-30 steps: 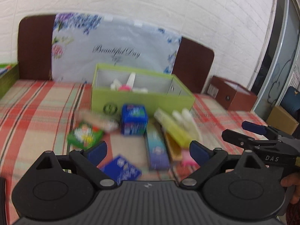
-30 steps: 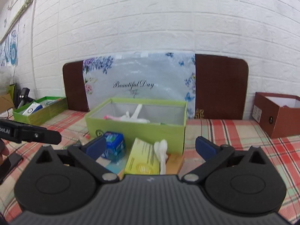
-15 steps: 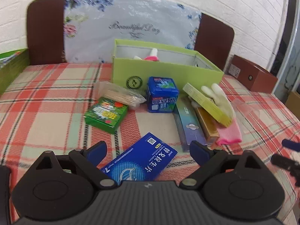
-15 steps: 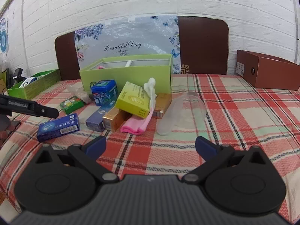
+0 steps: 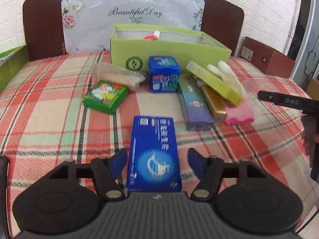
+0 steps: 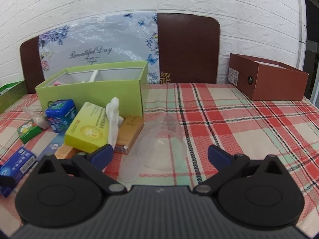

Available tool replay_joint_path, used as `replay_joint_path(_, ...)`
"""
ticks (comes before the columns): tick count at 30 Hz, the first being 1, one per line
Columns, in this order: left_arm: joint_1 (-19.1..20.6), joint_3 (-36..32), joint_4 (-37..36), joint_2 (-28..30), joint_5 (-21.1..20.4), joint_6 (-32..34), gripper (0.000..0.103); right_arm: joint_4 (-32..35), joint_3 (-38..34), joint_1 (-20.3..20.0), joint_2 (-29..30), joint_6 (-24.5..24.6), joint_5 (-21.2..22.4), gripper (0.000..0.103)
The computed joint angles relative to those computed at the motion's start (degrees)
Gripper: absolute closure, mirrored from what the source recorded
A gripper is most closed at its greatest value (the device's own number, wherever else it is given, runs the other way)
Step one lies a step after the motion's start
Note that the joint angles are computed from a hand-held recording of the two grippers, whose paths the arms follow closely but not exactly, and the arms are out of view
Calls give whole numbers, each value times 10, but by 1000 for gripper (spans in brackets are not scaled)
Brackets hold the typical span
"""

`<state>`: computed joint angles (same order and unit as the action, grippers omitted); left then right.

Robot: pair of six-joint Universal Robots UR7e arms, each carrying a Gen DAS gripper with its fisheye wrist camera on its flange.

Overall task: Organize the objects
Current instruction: 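Grasp the blue medicine box with the left tool while the right tool grasps the clear plastic cup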

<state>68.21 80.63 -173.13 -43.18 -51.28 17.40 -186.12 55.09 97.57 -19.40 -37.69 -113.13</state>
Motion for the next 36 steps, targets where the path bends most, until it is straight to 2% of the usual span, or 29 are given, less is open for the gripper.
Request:
replay_joint_path(1, -1, -6, -10, 7, 3, 9, 18, 18, -25, 0, 12, 9, -6, 0)
replay_joint_path(4, -3, -28, -3, 25, 23, 16, 17, 66, -86, -1, 43, 14, -13, 2)
replay_joint_path(6, 0, -32, 10, 28, 24, 3, 18, 73, -116, 0, 63, -5, -27, 15)
replay_joint_path(7, 2, -31, 15, 27, 20, -7, 21, 77, -125, 0, 68, -7, -33, 22)
replay_joint_path(8, 4, -27, 21, 23, 13, -19, 26, 83, -128, 0, 69, -1, -41, 37)
replay_joint_path(9, 7, -23, 28, 19, 3, -34, 39, 88, -123, 0, 65, 11, -45, 37)
replay_joint_path(10, 7, -16, 16, 17, 4, -38, 44, 79, -107, -1, 57, 18, -44, 37)
replay_joint_path(15, 5, 10, 46, -10, -32, -64, 44, 28, 38, -2, -26, 20, -1, 37)
replay_joint_path(18, -2, 36, 51, -25, -44, -79, 44, 24, 120, 0, -75, 25, 26, 37)
replay_joint_path(20, -7, 54, 35, -31, -46, -80, 43, 34, 176, -1, -110, 37, 61, 37)
replay_joint_path(23, -13, 58, 20, -23, -32, -70, 31, 62, 233, -6, -144, 42, 110, 37)
replay_joint_path(25, -17, 53, 18, -16, -17, -65, 31, 58, 244, -1, -143, 41, 98, 35)
replay_joint_path(28, -17, 48, 20, -10, -18, -63, 30, 40, 242, 7, -128, 40, 62, 26)
replay_joint_path(31, -14, 47, 20, -9, -30, -62, 32, 31, 240, 10, -119, 24, 57, 20)
replay_joint_path(34, -13, 46, 8, -4, -28, -63, 34, 29, 235, 11, -112, 8, 57, 20)
replay_joint_path(35, -14, 45, 0, -2, -23, -55, 36, 28, 232, 11, -109, 6, 55, 24)
replay_joint_path(36, -15, 45, -6, 1, -16, -46, 44, 32, 227, 12, -106, 5, 50, 35)
